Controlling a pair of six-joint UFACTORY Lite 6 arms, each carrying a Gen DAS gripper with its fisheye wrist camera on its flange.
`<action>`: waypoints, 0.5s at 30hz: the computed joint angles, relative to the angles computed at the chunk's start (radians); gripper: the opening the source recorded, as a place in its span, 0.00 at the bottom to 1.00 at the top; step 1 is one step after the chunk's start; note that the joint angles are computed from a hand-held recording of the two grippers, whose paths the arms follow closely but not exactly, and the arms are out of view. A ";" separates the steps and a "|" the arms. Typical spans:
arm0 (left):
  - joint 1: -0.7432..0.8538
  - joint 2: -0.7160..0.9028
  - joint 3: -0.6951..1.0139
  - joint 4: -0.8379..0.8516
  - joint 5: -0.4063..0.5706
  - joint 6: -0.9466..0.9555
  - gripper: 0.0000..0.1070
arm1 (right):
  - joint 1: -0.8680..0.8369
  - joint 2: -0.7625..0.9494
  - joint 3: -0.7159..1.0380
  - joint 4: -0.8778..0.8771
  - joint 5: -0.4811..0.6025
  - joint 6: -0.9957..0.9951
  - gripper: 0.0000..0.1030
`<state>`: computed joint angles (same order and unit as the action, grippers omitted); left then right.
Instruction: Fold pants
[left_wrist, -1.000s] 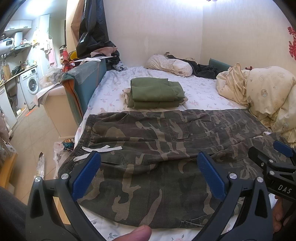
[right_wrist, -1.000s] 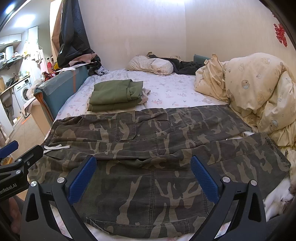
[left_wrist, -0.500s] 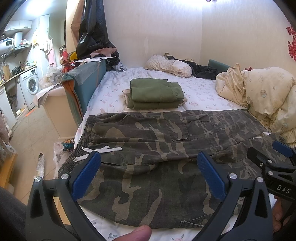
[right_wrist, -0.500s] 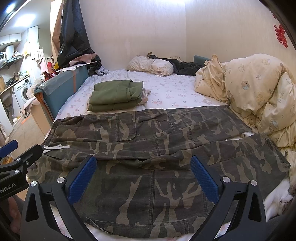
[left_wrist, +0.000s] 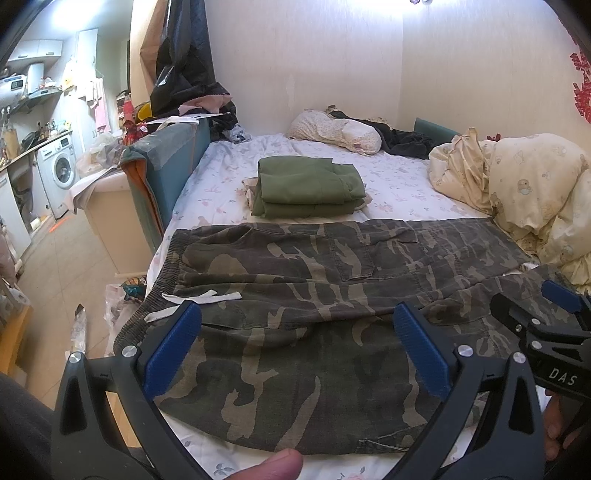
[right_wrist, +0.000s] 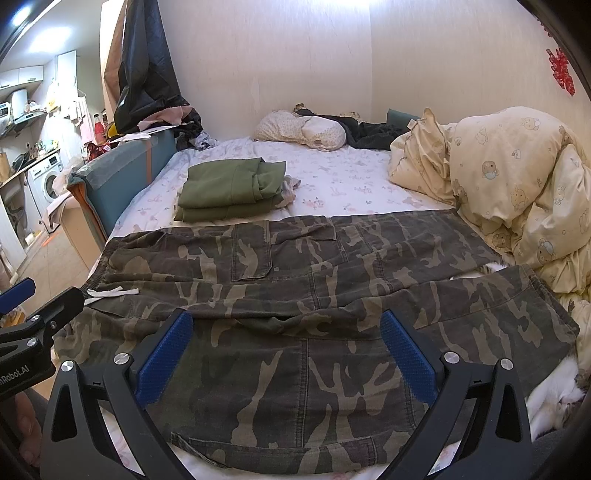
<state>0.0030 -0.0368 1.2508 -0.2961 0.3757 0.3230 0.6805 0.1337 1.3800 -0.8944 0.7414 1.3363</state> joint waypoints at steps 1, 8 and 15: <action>-0.002 0.000 0.001 -0.001 0.000 0.001 0.96 | 0.000 0.000 -0.002 -0.001 -0.001 0.001 1.00; -0.001 0.001 0.006 -0.041 0.018 0.020 0.96 | 0.002 0.004 0.002 -0.005 0.001 0.006 1.00; 0.027 0.050 0.049 -0.021 0.019 0.031 0.96 | -0.008 -0.006 -0.010 0.007 -0.011 0.003 1.00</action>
<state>0.0298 0.0136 1.3000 -0.3169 0.3949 0.3538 0.6721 0.1276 1.3698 -0.8877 0.7306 1.3389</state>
